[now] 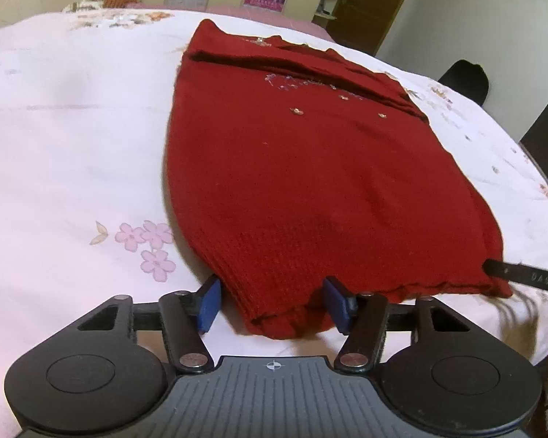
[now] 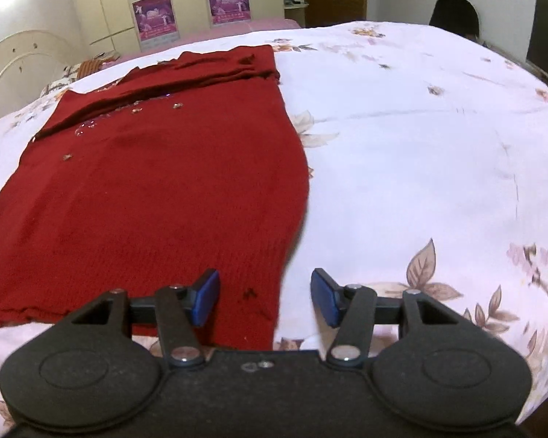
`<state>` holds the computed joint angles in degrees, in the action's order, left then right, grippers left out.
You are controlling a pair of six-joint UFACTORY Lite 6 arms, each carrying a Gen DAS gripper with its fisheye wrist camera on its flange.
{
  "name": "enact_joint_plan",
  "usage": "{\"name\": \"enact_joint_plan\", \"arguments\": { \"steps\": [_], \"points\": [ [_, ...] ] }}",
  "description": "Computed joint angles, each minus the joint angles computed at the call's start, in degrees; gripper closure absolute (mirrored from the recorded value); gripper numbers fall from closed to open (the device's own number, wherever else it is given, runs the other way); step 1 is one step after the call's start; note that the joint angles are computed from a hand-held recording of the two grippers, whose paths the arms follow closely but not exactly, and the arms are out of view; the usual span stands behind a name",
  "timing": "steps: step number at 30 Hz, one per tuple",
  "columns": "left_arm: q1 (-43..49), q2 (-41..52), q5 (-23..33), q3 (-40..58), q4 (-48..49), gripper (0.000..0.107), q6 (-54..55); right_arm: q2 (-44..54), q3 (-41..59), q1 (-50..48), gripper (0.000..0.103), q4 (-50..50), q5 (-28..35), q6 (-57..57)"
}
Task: Fold small clothes
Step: 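Grasp the red sweater hem with both grippers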
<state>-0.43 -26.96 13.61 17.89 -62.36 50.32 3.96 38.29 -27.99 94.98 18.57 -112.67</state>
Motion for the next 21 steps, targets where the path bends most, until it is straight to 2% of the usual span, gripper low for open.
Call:
{"name": "enact_joint_plan", "arguments": {
  "steps": [1,2,3,4,7,12,17,21],
  "points": [
    [0.9,1.1,1.0,0.6,-2.1,0.066,2.5,0.1,0.2,-0.1,0.063,-1.5,0.4,1.4],
    [1.6,1.9,1.7,0.9,-4.0,0.071,4.4,0.3,0.5,-0.1,0.069,-3.8,0.7,3.7],
    [2.3,2.7,2.5,1.3,-6.4,0.071,6.8,0.5,0.9,-0.1,0.071,-6.0,1.0,6.4],
    [3.0,3.6,3.4,1.6,-9.0,0.073,9.6,0.9,1.6,-0.5,0.077,-9.0,1.9,10.1],
    [4.4,5.5,5.5,2.7,-13.6,0.102,15.5,2.7,4.3,-2.6,0.096,-17.2,6.6,20.9],
    [3.5,7.2,4.1,7.1,-23.3,0.102,25.0,3.3,7.8,-3.8,0.099,-18.0,13.4,22.5],
    [2.5,14.4,2.2,17.0,-36.7,0.102,38.0,5.7,14.9,-1.3,0.099,-13.3,14.9,21.3],
    [3.1,23.9,2.4,28.8,-41.7,0.102,42.8,10.9,24.4,0.9,0.099,-11.0,15.3,22.9]
  ]
}}
